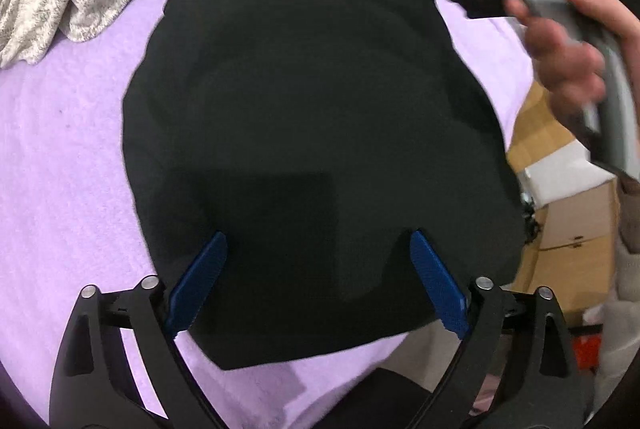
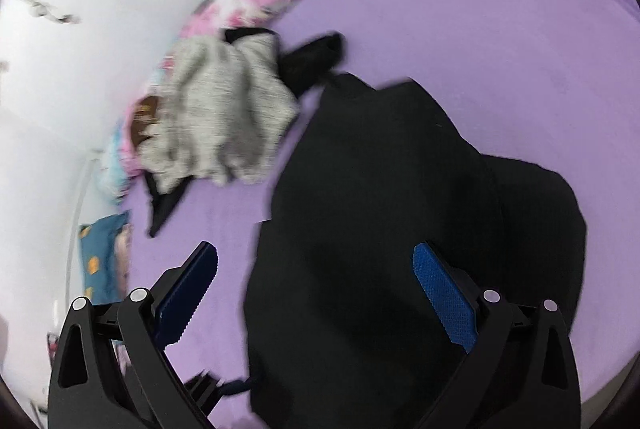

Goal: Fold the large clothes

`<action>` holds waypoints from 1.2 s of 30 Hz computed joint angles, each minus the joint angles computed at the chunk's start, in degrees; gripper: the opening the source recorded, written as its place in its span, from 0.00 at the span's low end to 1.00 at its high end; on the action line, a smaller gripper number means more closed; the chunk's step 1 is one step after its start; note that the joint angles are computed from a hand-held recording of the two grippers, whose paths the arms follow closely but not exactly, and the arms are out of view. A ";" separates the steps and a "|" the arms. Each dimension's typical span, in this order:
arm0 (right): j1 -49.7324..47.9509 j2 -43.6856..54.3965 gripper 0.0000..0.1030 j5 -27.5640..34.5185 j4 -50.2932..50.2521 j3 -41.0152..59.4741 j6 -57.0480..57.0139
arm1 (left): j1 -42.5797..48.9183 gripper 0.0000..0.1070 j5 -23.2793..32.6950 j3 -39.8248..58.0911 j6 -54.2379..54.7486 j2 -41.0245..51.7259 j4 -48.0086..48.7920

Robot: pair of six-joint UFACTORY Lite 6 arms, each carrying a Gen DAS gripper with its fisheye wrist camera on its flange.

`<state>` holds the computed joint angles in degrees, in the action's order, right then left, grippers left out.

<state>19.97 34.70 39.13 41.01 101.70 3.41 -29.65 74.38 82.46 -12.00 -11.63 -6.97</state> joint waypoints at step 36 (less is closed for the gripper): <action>49.59 -49.27 0.94 11.60 -76.72 -51.39 90.76 | -2.30 0.90 16.17 13.48 -6.71 -6.77 12.48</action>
<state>69.56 -14.56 50.73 -35.71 50.31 94.17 -31.94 90.55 95.94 -18.71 -18.40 5.51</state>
